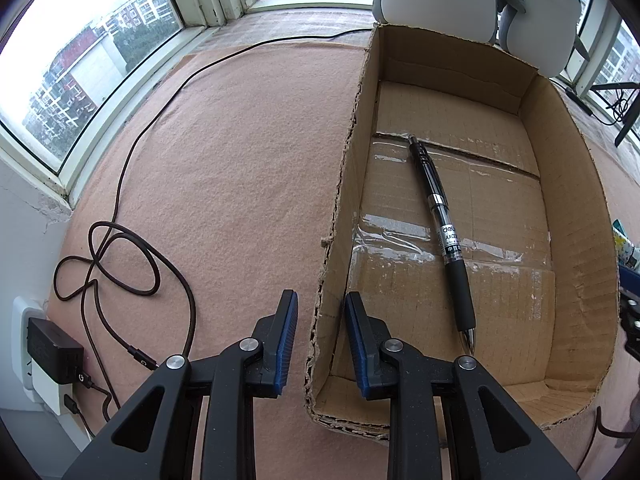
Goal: Organize rigid objects
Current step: 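Carry the blue tape measure into the box and release it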
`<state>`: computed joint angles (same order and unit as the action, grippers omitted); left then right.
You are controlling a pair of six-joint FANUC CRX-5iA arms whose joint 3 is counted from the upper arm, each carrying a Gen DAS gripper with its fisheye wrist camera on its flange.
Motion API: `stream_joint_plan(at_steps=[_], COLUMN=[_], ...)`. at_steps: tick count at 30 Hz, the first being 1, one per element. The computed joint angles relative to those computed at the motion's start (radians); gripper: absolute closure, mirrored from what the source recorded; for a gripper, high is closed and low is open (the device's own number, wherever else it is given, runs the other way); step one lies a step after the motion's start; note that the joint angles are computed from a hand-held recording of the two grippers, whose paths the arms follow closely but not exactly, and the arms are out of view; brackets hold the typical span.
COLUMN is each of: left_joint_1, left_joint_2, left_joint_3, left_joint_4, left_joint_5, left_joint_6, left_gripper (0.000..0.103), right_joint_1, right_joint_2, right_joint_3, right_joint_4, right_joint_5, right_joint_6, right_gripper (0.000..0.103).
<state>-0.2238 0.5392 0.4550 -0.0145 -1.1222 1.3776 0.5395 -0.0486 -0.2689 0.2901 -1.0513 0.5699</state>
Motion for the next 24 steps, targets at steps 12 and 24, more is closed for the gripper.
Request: stream_joint_plan(at_steps=[12,24], left_joint_1=[-0.002,-0.005], left_joint_2=[0.001,0.004], left_joint_3=[0.003,0.009], left_joint_4=[-0.003,-0.005], left_joint_5=[-0.002,-0.005], left_joint_6=[0.002,0.006], left_gripper=[0.077,0.077], right_joint_1=[0.045,0.052], right_joint_2=[0.001,0.15], right_joint_3=[0.108,0.256], right_joint_4=[0.094,0.068], right_joint_5=[0.017,0.01], right_joint_6=[0.014,0.145], right_gripper=[0.057,0.057])
